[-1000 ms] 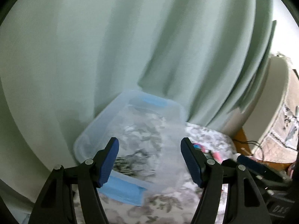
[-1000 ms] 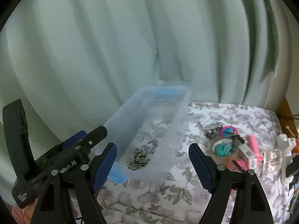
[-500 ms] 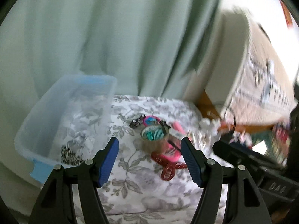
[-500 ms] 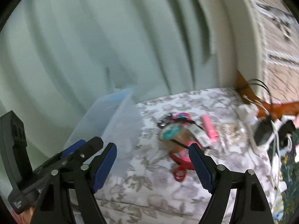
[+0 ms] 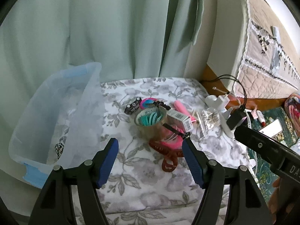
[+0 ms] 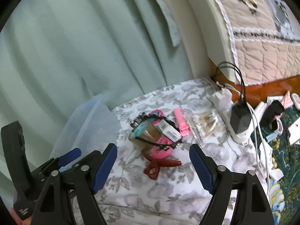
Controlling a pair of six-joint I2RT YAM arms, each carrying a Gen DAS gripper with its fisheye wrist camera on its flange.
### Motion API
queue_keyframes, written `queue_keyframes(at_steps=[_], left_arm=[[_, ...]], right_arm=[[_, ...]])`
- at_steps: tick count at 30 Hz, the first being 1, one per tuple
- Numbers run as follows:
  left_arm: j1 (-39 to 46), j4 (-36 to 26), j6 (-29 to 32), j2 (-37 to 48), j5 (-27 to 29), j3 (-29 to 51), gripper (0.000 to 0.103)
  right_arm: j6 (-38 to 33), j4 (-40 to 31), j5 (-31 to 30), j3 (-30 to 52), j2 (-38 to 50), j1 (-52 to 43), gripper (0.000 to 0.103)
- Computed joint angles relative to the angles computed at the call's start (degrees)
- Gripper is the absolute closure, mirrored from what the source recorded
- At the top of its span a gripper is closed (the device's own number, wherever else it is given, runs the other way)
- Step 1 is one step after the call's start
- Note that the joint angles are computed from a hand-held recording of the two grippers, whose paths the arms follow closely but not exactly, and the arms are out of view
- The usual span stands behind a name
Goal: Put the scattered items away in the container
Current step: 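Move both tools back toward the remaining items on the bed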
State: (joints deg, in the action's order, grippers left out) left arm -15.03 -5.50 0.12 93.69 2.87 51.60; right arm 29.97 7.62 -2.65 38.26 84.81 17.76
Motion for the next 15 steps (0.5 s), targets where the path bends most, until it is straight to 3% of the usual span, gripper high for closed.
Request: queue_keyframes(at_steps=[15], left_arm=[[-0.5,-1.3,-0.7,13.2,2.8,7.0,0.032]], right_arm=[[-0.3,-0.1,-4.4,5.3,13.7,-4.3,0.021]])
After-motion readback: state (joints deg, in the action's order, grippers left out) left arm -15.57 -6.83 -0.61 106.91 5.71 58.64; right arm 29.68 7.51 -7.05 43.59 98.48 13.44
